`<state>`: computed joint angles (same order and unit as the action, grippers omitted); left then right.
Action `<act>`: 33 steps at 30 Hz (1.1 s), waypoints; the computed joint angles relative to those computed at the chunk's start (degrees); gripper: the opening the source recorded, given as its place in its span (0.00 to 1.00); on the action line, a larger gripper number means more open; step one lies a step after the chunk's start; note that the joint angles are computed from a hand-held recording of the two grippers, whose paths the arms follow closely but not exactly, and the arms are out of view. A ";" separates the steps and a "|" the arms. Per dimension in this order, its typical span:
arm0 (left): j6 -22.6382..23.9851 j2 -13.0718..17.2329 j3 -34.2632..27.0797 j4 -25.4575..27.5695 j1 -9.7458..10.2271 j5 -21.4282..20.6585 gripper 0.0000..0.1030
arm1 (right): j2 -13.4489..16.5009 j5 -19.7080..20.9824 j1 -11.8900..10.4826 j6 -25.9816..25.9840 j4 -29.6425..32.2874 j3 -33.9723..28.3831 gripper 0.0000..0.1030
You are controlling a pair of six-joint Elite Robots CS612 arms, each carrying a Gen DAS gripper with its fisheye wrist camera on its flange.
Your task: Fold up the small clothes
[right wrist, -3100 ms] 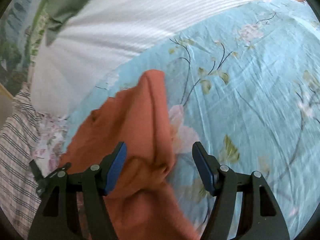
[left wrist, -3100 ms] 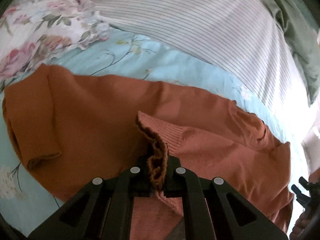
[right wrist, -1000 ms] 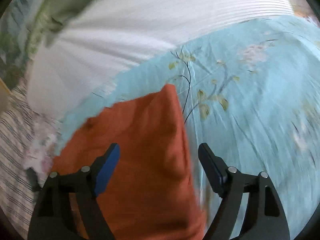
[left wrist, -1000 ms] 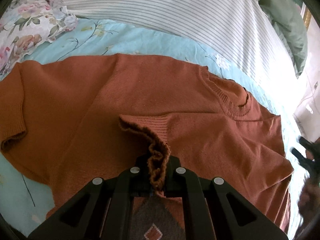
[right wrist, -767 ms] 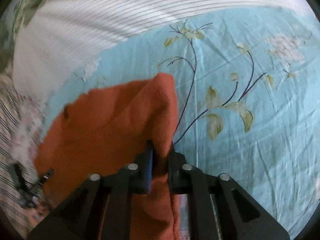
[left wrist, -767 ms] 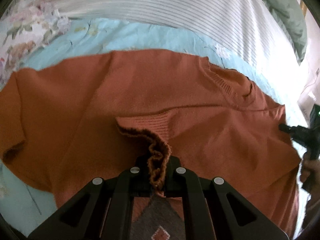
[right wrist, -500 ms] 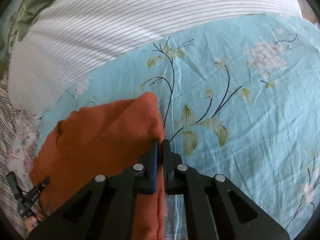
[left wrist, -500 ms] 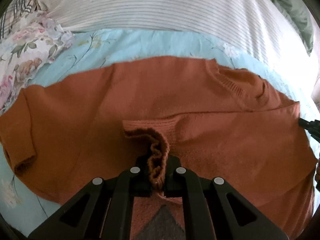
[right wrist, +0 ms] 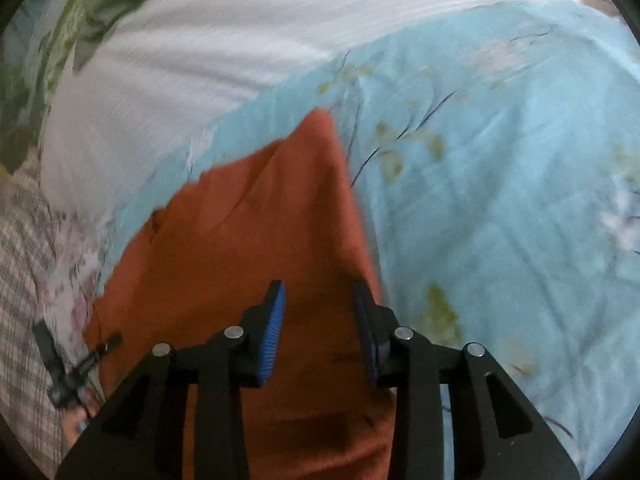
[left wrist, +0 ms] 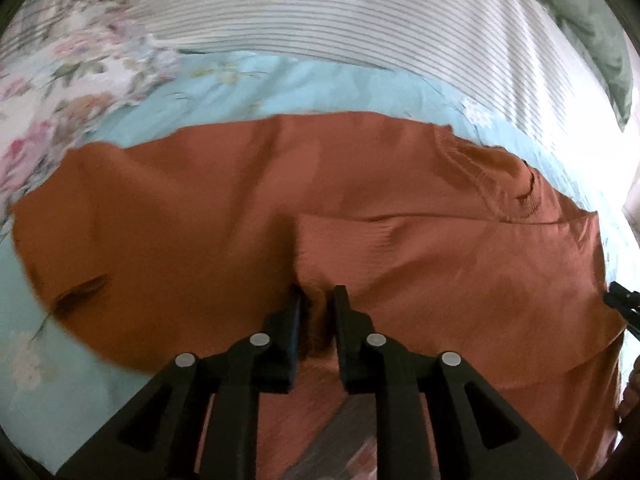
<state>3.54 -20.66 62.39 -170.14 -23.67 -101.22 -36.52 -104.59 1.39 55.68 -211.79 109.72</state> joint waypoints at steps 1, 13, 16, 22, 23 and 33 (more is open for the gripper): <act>-0.58 -0.45 0.86 -0.95 0.34 0.39 0.16 | -0.13 0.56 0.28 -0.33 -1.62 0.38 0.48; -5.99 -1.25 0.43 -3.27 4.23 6.04 0.76 | 2.36 6.73 5.76 0.24 -3.94 -3.10 0.64; -2.87 0.30 -2.63 -0.78 3.53 10.02 0.81 | 2.90 8.23 6.26 0.49 -2.51 -4.40 0.64; 1.27 3.93 -9.32 7.15 2.51 19.59 0.51 | 2.79 8.70 6.65 -0.16 -1.61 -5.26 0.64; 1.64 3.98 -9.35 6.62 2.55 19.81 0.38 | 2.69 8.37 6.76 -0.23 -1.50 -5.33 0.64; -0.85 -1.01 -1.84 -1.42 4.31 5.12 0.12 | 2.55 7.53 7.41 -1.08 -2.65 -5.58 0.64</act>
<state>2.69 -21.67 60.55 -171.56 -19.37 -96.10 -33.97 -97.06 8.80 54.61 -214.44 104.14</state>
